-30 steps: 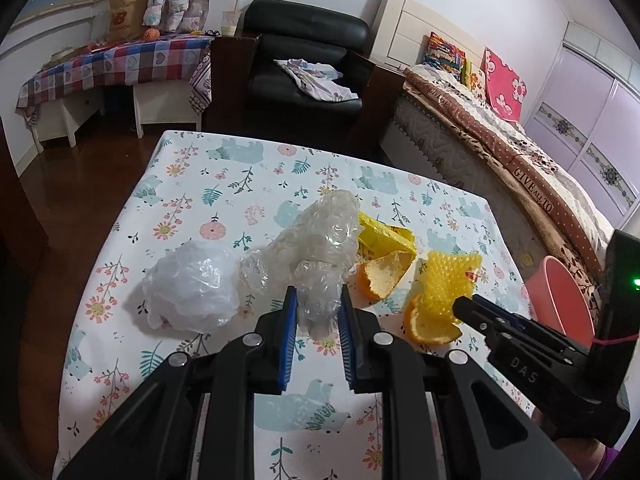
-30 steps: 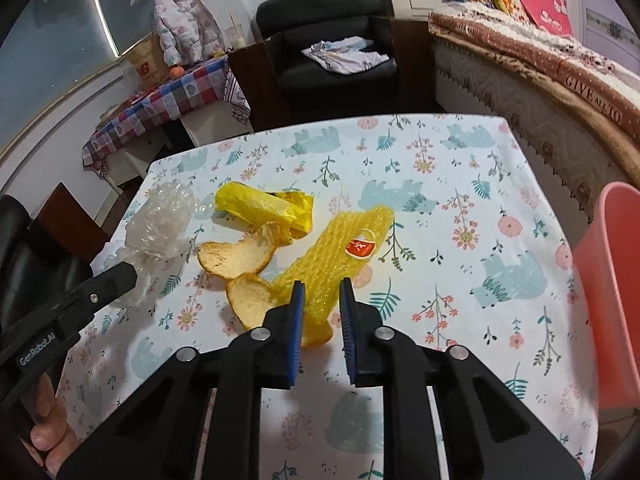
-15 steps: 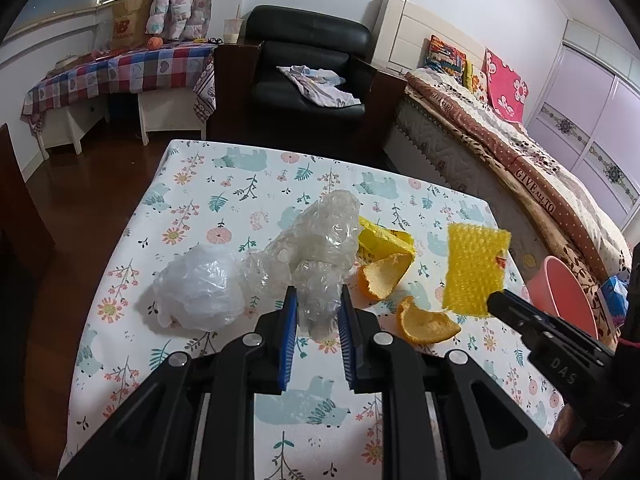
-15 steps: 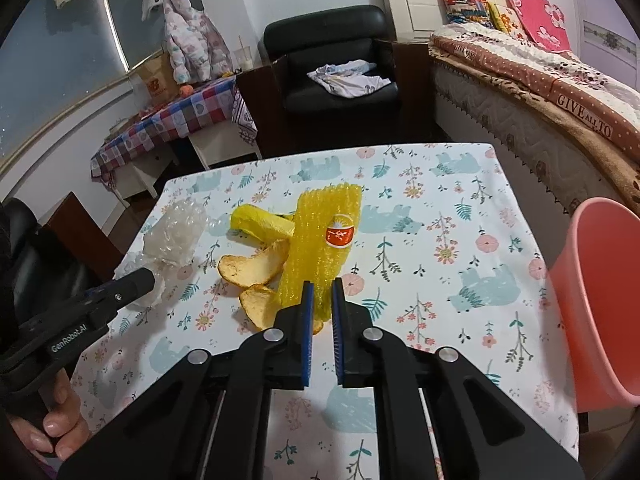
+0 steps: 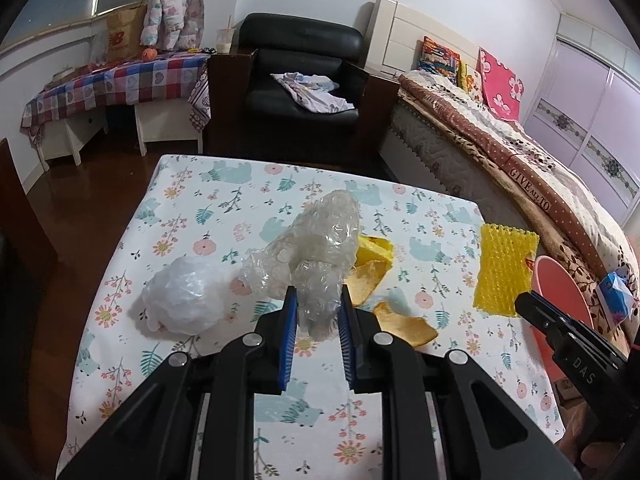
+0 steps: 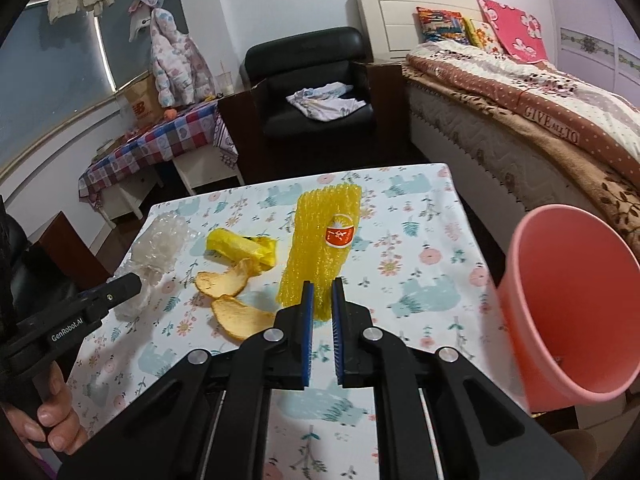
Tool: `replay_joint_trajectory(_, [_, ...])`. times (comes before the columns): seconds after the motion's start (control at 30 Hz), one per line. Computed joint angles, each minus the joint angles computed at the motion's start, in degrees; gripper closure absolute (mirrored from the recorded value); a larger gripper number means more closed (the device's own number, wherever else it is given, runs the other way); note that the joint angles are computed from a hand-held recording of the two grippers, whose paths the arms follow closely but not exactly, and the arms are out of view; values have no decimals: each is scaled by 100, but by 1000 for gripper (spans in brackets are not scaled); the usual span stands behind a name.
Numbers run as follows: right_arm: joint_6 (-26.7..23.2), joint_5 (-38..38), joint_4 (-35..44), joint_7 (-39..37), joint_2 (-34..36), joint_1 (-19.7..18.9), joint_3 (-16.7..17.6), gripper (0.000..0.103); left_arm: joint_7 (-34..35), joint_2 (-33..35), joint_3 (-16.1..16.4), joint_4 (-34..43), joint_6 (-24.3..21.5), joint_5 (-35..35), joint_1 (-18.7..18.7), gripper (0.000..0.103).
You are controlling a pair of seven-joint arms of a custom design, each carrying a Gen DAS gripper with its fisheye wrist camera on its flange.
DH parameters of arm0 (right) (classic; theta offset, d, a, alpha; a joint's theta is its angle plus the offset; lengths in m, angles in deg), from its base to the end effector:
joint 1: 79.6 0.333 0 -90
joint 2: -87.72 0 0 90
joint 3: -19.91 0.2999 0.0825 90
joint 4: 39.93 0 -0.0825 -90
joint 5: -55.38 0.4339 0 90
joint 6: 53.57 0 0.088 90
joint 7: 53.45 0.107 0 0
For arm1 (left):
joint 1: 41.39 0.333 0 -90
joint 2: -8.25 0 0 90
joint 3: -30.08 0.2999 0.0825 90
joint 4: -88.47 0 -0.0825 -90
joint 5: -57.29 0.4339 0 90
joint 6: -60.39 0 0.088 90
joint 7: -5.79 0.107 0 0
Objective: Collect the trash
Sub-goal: 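Carry the clear plastic and yellow mesh net over the pink bucket with both tools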
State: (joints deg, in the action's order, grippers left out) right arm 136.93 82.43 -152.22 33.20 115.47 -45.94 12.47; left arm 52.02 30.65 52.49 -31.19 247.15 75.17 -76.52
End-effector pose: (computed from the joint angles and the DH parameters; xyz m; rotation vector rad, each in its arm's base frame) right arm 0.6329 0.2655 0.2781 -1.6861 1.5957 -0.5206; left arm 0.6317 -0.1851 0.2839 -1.9218 1.6904 -0.9214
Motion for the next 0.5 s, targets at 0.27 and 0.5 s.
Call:
replay_joint_trajectory(0.27, [354, 363, -404, -196, -252, 28, -114, 94, -69, 59, 140, 221, -92, 195, -323, 85])
replay_joint_trajectory(0.5, [590, 980, -716, -586, -467, -114, -60, 94, -250, 222, 466, 539, -124, 562, -834, 85])
